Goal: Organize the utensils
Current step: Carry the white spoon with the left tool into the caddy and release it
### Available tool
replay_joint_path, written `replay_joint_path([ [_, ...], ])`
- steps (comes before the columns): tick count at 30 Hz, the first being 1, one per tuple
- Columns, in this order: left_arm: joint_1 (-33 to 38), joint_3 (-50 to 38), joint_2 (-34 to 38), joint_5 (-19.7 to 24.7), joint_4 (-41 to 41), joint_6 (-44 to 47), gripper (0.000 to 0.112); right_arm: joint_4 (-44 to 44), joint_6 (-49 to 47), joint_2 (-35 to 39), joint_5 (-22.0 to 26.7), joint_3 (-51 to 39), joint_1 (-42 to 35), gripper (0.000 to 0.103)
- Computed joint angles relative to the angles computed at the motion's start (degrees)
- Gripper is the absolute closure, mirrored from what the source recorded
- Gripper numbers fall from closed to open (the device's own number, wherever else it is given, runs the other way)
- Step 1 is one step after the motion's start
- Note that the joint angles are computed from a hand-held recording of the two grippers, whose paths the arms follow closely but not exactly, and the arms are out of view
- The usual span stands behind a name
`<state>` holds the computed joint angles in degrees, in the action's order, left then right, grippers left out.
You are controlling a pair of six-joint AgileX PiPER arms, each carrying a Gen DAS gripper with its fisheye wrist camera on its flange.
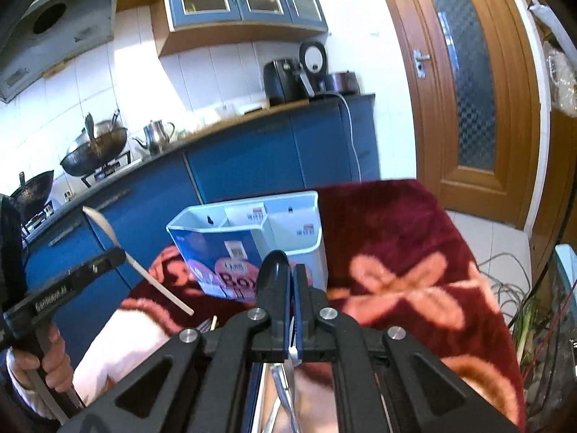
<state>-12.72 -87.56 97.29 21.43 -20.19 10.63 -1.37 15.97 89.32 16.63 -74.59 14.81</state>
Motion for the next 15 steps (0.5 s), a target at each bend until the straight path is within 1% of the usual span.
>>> replay_joint_path([
  [4, -0.5, -6.6, 1.7, 0.9, 7.0, -5.7, 0.104, -1.5, 1.3, -0.7, -1.4, 0.9, -0.3, 0.100],
  [8, -0.9, -14.2, 4.3, 2.5, 13.6, -11.1, 0.104, -0.6, 0.4, -0.9, -2.2, 1.8, -0.9, 0.100],
  [11, -0.9, -20.4, 7.3, 4.1, 15.6, -13.5, 0.104, -0.1, 0.1, -0.9, -2.8, 2.4, -1.4, 0.100],
  [15, -1.3, -26.7, 11.4, 4.6, 18.1, -16.6, 0.104, -1.1, 0.9, -0.8, -3.5, 3.0, -2.1, 0.100],
])
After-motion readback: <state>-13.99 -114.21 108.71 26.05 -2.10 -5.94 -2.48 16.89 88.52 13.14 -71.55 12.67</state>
